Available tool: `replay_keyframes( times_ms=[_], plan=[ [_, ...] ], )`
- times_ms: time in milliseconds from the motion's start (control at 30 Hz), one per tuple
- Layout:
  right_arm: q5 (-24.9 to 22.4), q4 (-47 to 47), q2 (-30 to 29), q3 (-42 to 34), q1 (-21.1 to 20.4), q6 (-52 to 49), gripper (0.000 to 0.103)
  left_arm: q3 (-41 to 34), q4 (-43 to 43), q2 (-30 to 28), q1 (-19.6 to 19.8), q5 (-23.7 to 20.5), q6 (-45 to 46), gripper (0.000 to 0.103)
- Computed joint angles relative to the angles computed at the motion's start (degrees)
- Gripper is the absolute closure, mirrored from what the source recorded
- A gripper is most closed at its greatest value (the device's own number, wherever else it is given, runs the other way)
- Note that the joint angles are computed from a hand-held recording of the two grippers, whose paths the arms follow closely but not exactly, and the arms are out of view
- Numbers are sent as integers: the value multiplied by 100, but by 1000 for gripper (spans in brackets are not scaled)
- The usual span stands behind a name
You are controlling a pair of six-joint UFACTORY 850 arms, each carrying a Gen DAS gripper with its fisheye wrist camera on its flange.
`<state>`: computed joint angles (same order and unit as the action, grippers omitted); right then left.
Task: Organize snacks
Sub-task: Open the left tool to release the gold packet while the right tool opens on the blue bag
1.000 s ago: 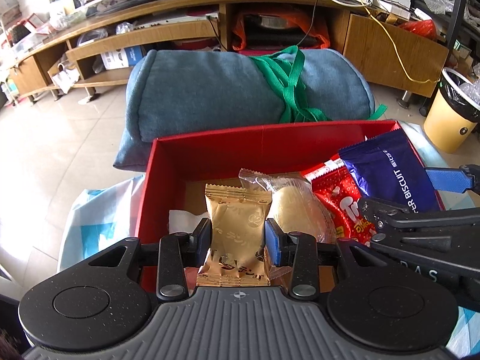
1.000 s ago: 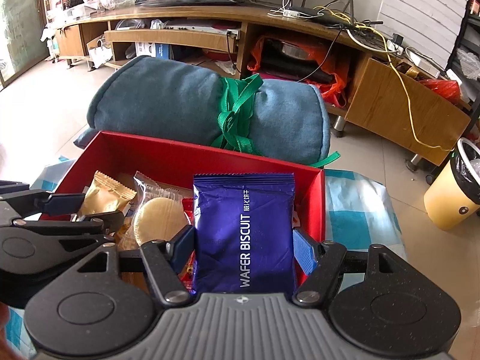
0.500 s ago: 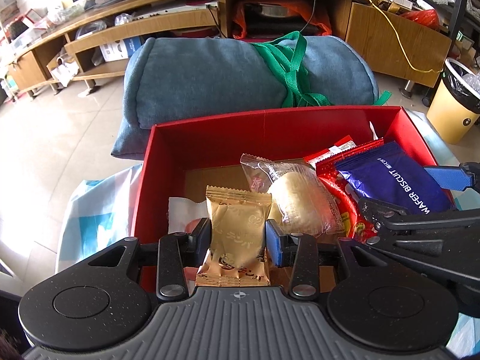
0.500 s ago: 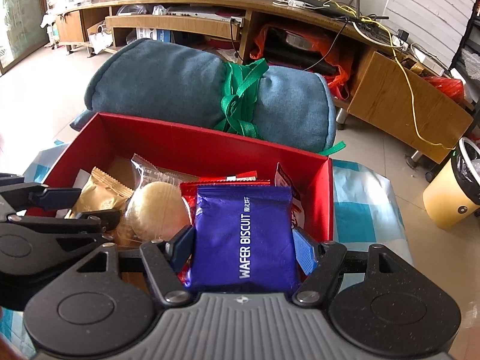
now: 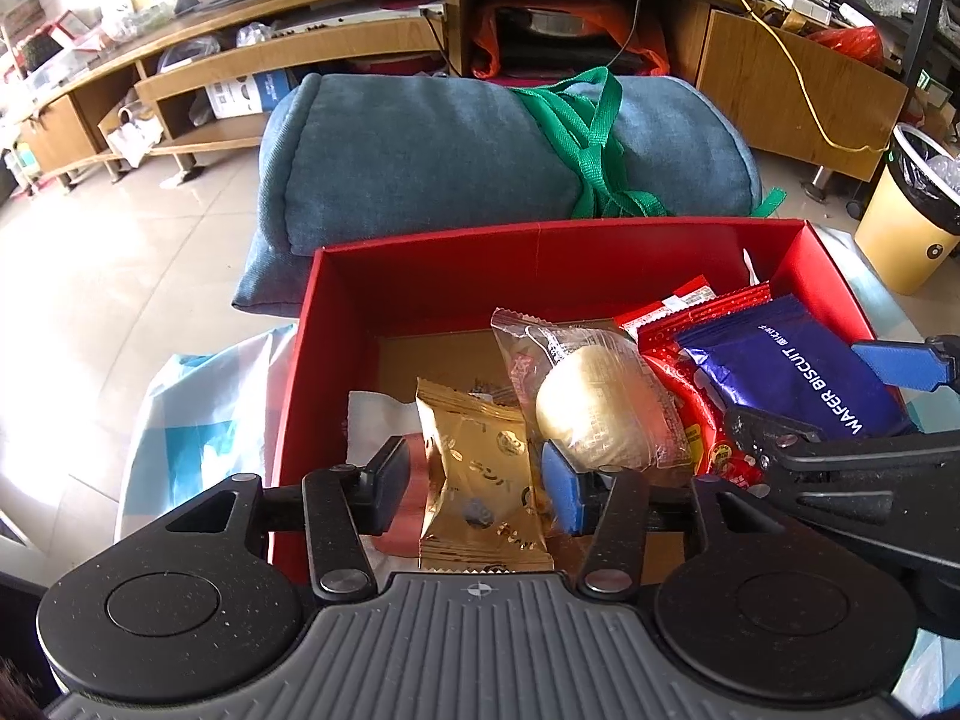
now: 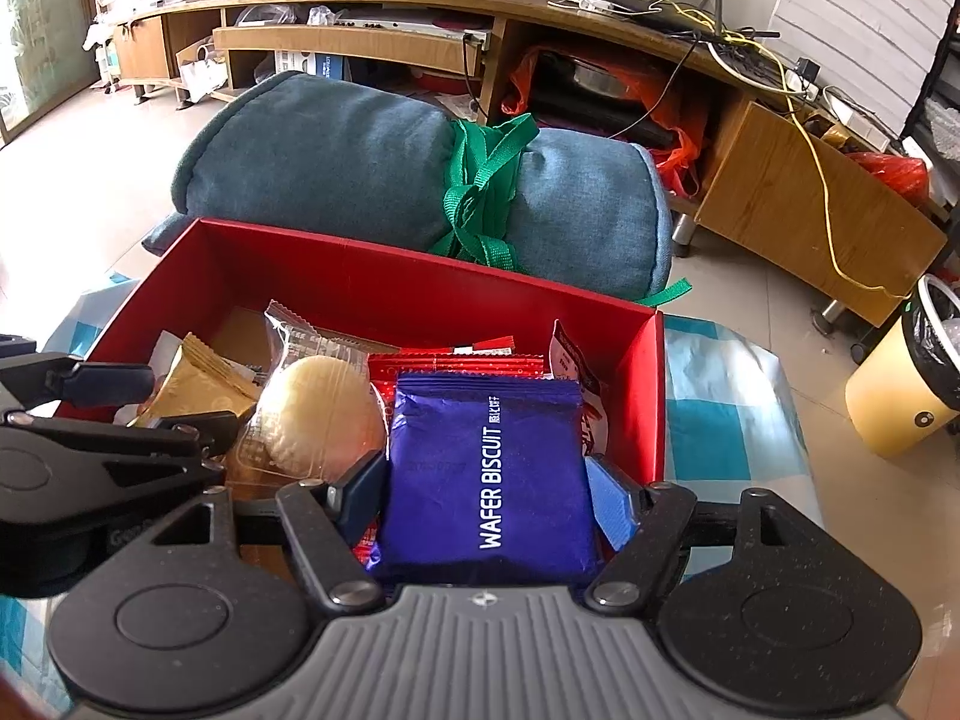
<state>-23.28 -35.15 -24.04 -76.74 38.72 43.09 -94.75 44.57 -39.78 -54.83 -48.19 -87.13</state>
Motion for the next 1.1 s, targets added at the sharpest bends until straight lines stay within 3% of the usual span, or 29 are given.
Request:
replay_keyframes(
  times_ms=[700, 867, 1100],
  plan=[
    [112, 53, 67, -10, 65, -30, 36, 166, 81, 180, -4, -96, -155, 45],
    [231, 596, 36, -51, 33, -425, 36, 257, 118, 259, 4, -126, -218, 45],
    [181, 282, 33, -107, 95, -174, 36, 382, 163, 360, 30, -80, -272, 42]
  ],
)
